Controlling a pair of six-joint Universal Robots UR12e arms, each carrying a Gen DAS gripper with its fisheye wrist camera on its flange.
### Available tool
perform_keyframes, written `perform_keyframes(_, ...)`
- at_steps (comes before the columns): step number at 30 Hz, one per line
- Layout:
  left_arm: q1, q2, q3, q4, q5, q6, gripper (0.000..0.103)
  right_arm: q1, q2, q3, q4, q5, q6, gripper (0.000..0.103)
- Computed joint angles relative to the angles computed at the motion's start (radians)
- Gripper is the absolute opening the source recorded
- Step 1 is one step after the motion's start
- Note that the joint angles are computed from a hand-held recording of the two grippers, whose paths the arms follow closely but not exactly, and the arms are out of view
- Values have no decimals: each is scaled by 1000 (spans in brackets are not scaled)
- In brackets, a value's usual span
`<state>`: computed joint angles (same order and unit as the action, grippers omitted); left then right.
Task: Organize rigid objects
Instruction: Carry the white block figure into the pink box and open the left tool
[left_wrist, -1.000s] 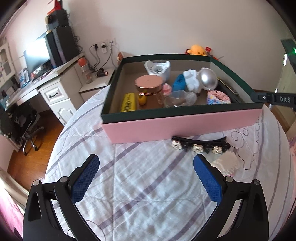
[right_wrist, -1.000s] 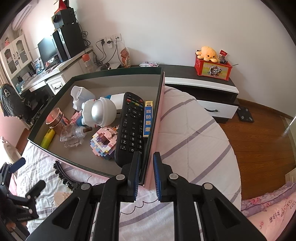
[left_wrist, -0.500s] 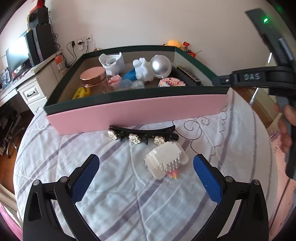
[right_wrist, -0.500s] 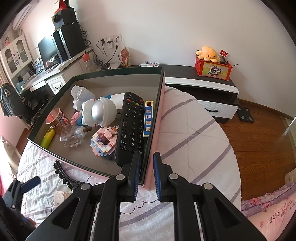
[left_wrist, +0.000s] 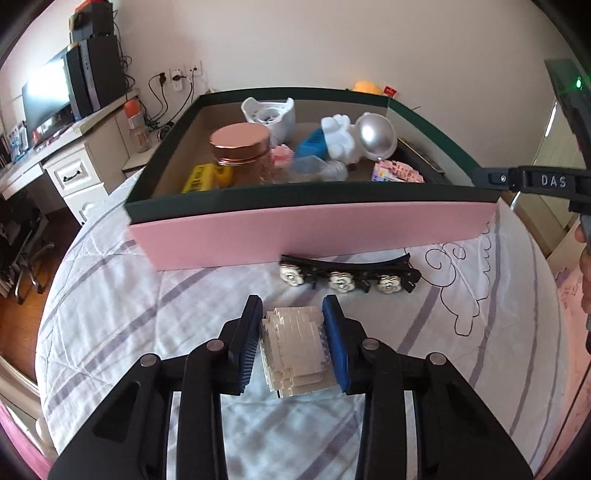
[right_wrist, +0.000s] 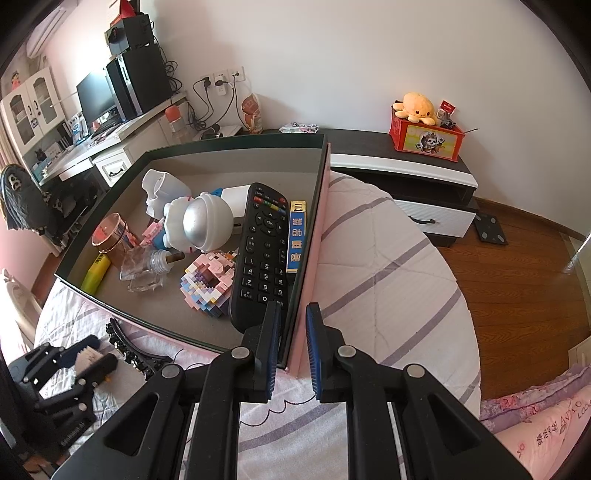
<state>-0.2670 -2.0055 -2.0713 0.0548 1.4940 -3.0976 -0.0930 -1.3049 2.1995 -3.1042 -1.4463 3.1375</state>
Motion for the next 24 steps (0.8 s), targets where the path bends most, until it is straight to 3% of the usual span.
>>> perform_keyframes(24,71,80,-38,97,-65,90,34,10,-1,-8,20,-27,2,14)
